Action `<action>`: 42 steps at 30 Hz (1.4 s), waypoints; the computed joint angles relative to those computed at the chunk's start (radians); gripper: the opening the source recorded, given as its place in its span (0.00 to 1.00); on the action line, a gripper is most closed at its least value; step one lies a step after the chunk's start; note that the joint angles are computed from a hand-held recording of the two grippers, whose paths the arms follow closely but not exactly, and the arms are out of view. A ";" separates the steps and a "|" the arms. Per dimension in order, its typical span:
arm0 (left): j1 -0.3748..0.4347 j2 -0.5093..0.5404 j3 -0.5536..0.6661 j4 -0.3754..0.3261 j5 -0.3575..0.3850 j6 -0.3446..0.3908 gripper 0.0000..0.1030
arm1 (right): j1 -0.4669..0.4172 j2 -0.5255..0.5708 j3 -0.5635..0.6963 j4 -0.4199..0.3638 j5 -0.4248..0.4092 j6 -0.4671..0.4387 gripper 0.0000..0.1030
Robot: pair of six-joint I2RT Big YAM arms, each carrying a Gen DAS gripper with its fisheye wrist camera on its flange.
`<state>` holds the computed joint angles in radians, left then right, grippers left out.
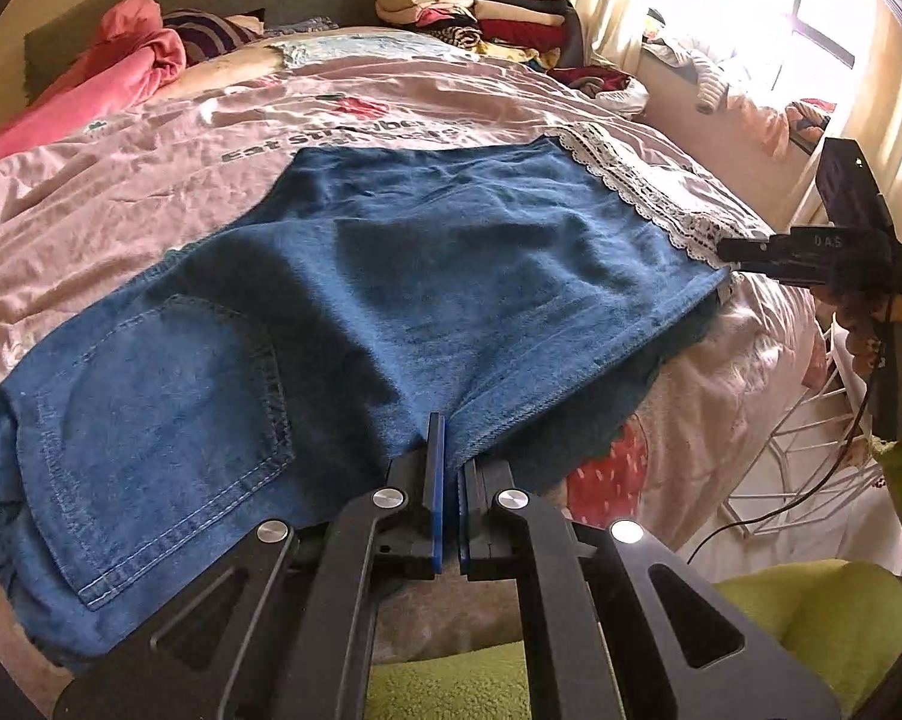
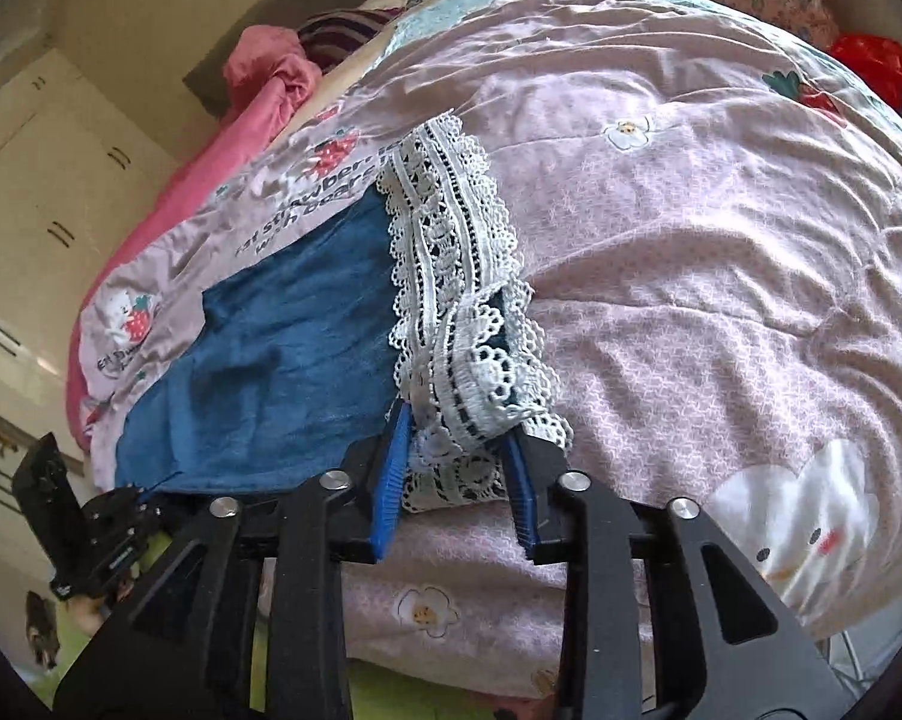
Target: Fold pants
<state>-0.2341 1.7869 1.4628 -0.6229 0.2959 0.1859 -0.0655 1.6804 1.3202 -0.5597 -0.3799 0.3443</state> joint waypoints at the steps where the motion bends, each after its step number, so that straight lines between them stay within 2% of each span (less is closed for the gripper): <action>1: -0.001 -0.002 0.000 -0.002 -0.003 0.002 0.03 | 0.003 0.002 0.000 -0.007 0.009 -0.009 0.14; 6: -0.004 0.025 0.020 -0.053 -0.007 0.012 0.05 | 0.009 0.008 0.004 -0.041 0.051 -0.038 0.12; 8: -0.001 0.024 0.020 -0.052 0.004 0.011 0.05 | 0.007 -0.005 0.006 -0.053 0.055 -0.045 0.17; 10: 0.003 0.017 0.014 -0.048 0.018 0.014 0.08 | 0.007 -0.030 0.004 -0.056 0.106 -0.052 0.26; 13: 0.010 -0.002 -0.002 -0.051 0.049 0.014 0.31 | 0.003 -0.078 -0.014 -0.012 0.158 -0.057 0.26; 14: 0.014 -0.012 -0.011 -0.051 0.066 0.013 0.43 | 0.008 -0.091 -0.017 0.003 0.171 -0.071 0.27; 15: 0.019 -0.030 -0.026 -0.043 0.078 0.012 0.51 | 0.014 -0.096 -0.016 0.011 0.177 -0.085 0.29; 17: 0.028 -0.059 -0.050 -0.024 0.065 0.004 0.53 | 0.037 -0.096 -0.008 0.025 0.176 -0.128 0.35; 21: 0.090 -0.133 -0.109 0.052 0.030 -0.087 0.73 | 0.088 -0.041 0.042 -0.003 0.172 -0.207 0.42; 26: 0.189 -0.161 -0.139 0.094 -0.038 -0.230 0.79 | 0.117 0.048 0.117 -0.091 0.174 -0.242 0.43; 27: 0.205 -0.155 -0.138 0.089 -0.053 -0.257 0.89 | 0.119 0.056 0.123 -0.100 0.181 -0.242 0.44; 28: 0.216 -0.147 -0.133 0.083 -0.063 -0.282 0.93 | 0.120 0.065 0.128 -0.109 0.186 -0.241 0.46; 30: 0.239 -0.125 -0.121 0.067 -0.058 -0.333 0.94 | 0.117 0.070 0.121 -0.099 0.171 -0.233 0.47; 32: 0.246 -0.108 -0.112 0.065 -0.044 -0.346 0.94 | 0.113 0.068 0.107 -0.090 0.163 -0.230 0.48; 34: 0.242 -0.085 -0.097 0.064 -0.056 -0.350 0.88 | 0.113 0.063 0.094 -0.085 0.164 -0.228 0.50; 35: 0.238 -0.073 -0.091 0.071 -0.050 -0.355 0.55 | 0.112 0.062 0.092 -0.085 0.160 -0.226 0.50; 36: 0.234 -0.066 -0.089 0.075 -0.046 -0.356 0.44 | 0.112 0.062 0.091 -0.084 0.158 -0.227 0.50; 38: 0.225 -0.070 -0.101 0.096 -0.073 -0.338 0.43 | 0.111 0.061 0.091 -0.090 0.158 -0.232 0.50; 40: 0.243 -0.092 -0.118 0.130 -0.057 -0.353 0.43 | 0.110 0.060 0.092 -0.092 0.154 -0.232 0.50; 42: 0.257 -0.107 -0.129 0.148 -0.086 -0.350 0.43 | 0.109 0.059 0.086 -0.089 0.153 -0.232 0.50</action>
<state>0.0226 1.6796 1.3343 -0.4753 0.2097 -0.1645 0.0435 1.7392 1.4059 -0.6483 -0.2271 0.1124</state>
